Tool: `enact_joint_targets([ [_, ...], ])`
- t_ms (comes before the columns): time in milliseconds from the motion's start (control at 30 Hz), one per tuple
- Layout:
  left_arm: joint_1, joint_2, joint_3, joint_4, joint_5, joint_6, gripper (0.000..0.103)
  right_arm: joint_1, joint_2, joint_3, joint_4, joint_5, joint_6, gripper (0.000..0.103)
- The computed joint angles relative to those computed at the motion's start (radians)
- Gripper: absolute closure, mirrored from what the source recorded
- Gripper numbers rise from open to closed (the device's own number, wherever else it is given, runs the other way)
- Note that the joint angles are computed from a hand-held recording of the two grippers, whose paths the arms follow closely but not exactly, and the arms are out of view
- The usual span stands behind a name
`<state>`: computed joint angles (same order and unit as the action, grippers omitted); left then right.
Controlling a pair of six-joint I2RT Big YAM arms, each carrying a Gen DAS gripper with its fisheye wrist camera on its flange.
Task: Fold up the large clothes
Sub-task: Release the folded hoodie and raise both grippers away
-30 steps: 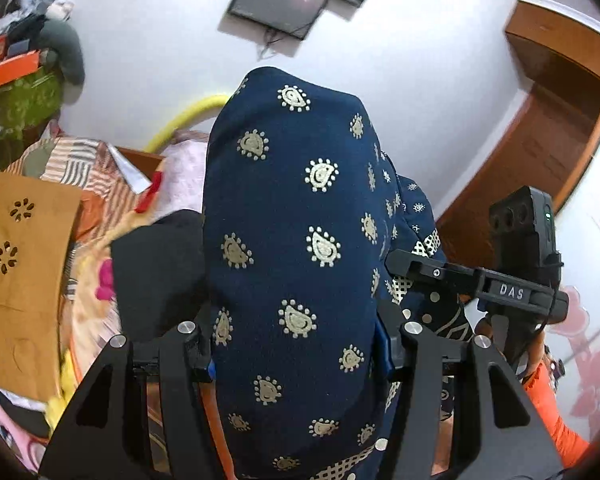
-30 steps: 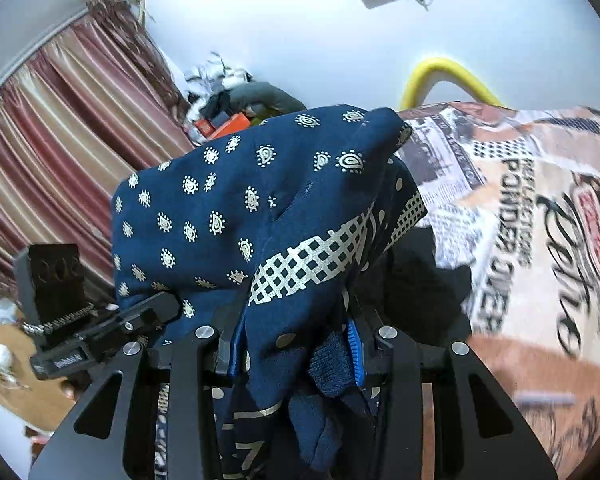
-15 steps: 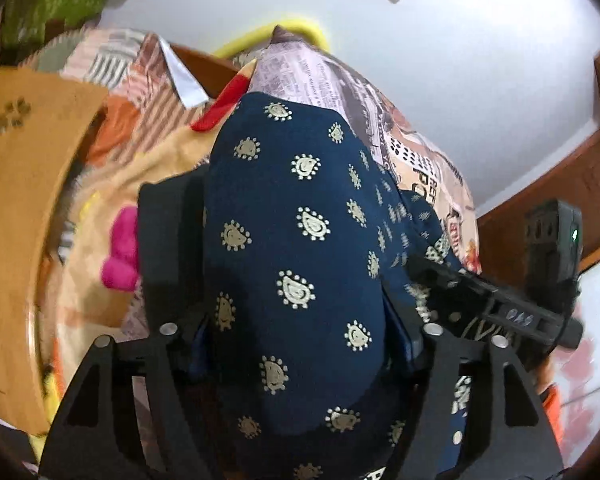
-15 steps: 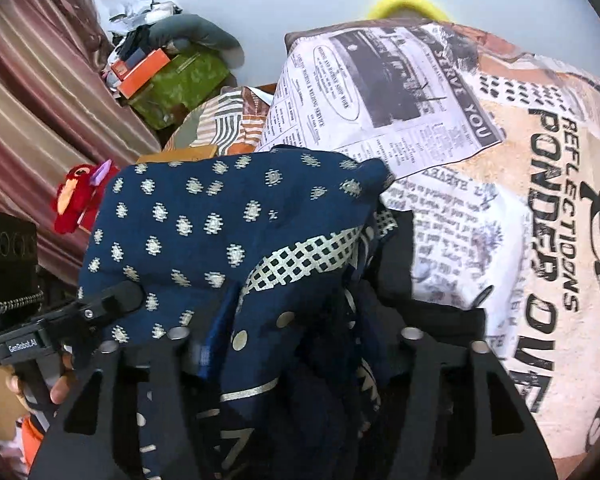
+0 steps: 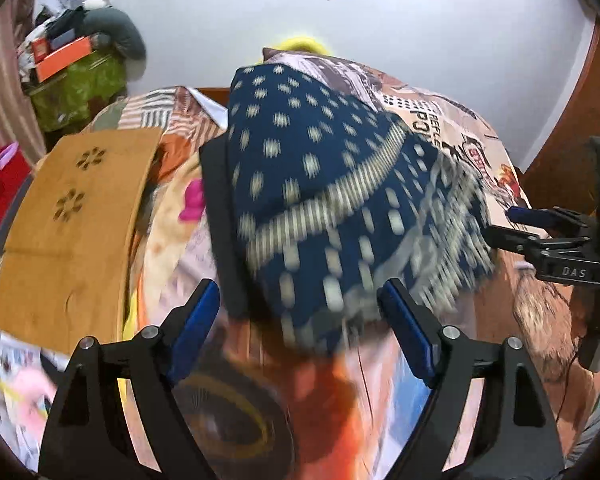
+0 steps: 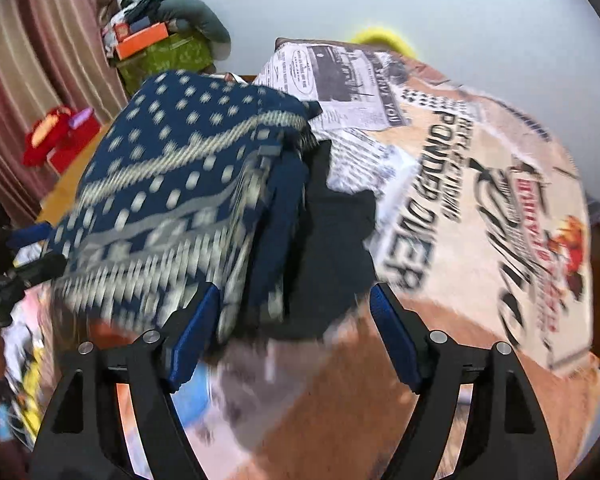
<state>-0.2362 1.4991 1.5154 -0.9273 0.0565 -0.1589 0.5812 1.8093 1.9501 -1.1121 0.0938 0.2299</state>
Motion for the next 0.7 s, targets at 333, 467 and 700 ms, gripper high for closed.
enact_joint_targets([
  [333,-0.119,-0.302,-0.047,-0.071,-0.165,-0.111,0.02,0.121,-0.298,-0.169,0.09,0.044,0.051,0.029],
  [467,-0.249,-0.415,-0.02,-0.052,-0.354,-0.09,0.02,0.21,-0.429,-0.21,0.186,0.13,0.053,0.028],
  [700,-0.64,-0.544,-0.032,0.071,-0.872,0.035,0.02,0.391,-0.62,-0.342,0.405,0.383,-0.005,0.028],
])
